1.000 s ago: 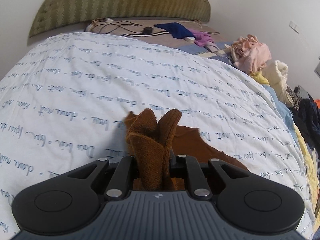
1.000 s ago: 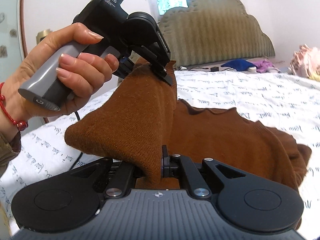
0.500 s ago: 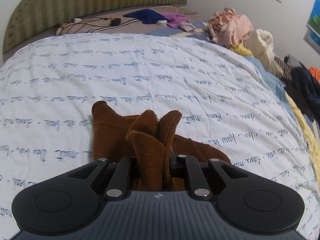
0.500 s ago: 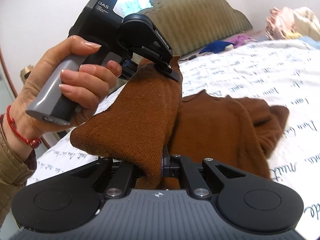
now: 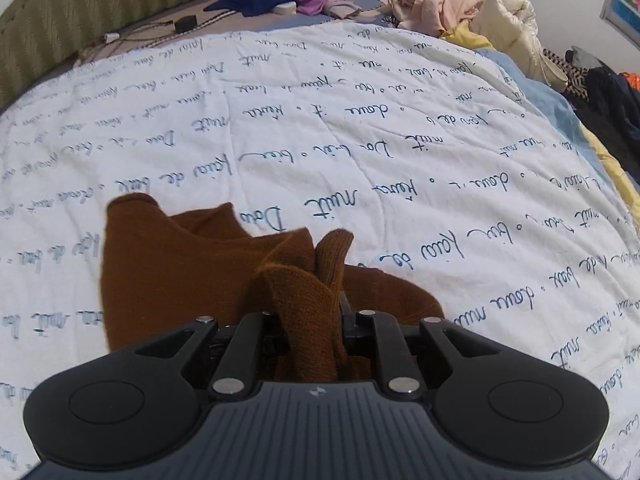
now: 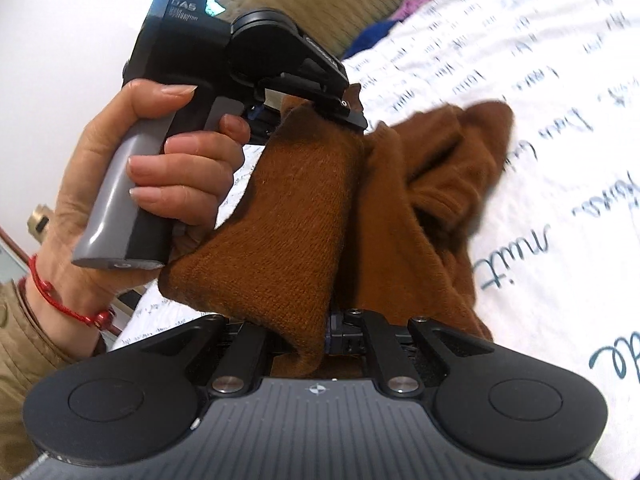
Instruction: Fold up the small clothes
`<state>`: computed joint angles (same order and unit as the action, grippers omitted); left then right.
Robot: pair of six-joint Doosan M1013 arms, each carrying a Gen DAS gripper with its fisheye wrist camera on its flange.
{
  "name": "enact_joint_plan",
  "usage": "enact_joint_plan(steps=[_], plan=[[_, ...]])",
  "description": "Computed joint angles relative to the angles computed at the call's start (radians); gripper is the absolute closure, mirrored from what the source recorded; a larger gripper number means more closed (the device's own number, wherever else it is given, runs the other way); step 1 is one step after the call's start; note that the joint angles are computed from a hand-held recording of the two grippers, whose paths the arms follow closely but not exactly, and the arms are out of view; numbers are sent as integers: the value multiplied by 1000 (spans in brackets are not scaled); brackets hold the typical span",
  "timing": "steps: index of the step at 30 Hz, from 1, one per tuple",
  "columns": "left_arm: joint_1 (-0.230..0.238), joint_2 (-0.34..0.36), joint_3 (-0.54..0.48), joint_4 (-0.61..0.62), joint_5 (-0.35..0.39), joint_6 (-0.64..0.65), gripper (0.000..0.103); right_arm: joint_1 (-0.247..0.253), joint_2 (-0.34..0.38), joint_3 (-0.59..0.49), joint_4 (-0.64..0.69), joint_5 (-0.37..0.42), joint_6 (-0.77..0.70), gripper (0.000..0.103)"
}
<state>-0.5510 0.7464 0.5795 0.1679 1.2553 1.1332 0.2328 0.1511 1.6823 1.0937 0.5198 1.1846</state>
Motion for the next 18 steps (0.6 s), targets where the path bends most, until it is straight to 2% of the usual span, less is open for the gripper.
enact_joint_plan(steps=[3, 4, 6, 7, 8, 11, 14, 18], plan=[[8, -12, 29, -32, -57, -5, 81, -2, 4, 2, 27, 8, -10, 92], [11, -11, 28, -49, -67, -5, 75, -2, 5, 3, 32, 11, -10, 91], [21, -12, 30, -94, -84, -8, 52, -4, 9, 1, 41, 16, -10, 91], [25, -22, 47, -105, -110, -19, 33, -6, 9, 2, 45, 20, -10, 91], [25, -37, 76, -99, -151, -40, 24, -6, 8, 4, 48, 22, -11, 91], [26, -71, 128, -67, -230, -77, 23, -10, 9, 3, 43, 28, -5, 91], [31, -91, 151, -35, -249, -114, 23, -14, 10, -1, 42, 35, 7, 89], [32, -131, 209, 29, -271, -131, 23, -21, 12, -8, 36, 39, 12, 81]])
